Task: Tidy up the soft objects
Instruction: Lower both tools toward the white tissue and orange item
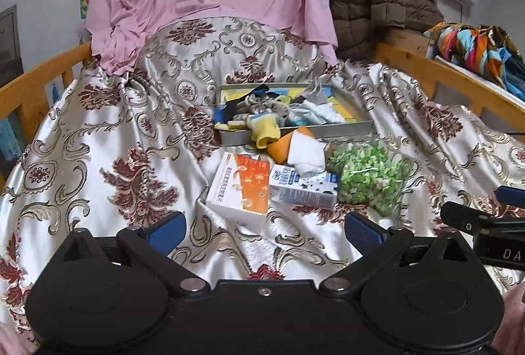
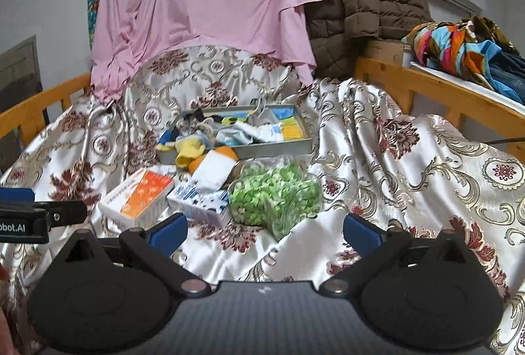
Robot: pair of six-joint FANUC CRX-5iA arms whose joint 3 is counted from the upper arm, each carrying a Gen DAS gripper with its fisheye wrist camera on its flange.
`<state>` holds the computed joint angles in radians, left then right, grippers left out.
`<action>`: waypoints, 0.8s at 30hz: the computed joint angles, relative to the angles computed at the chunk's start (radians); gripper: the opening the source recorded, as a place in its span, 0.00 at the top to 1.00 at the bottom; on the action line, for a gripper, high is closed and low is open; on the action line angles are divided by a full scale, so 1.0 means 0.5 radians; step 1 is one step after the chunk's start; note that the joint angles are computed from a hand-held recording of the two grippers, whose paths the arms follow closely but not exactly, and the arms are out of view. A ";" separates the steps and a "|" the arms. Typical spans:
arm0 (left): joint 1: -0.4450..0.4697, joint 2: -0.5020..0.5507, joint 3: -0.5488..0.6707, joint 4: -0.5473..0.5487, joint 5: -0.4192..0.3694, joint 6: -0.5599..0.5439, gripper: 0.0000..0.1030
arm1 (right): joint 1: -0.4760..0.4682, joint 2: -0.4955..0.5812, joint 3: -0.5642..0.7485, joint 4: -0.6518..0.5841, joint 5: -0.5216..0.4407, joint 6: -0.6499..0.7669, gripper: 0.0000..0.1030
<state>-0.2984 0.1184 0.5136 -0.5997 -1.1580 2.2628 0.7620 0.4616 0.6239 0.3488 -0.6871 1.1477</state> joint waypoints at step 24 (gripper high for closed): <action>0.035 0.153 0.180 -0.077 -0.182 0.010 0.01 | -0.012 0.342 0.596 -0.359 -0.330 0.382 0.00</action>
<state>-0.2811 0.1950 0.6038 -0.6383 -1.2491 2.2679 0.7560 0.6327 0.9216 0.1691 -0.8521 1.3389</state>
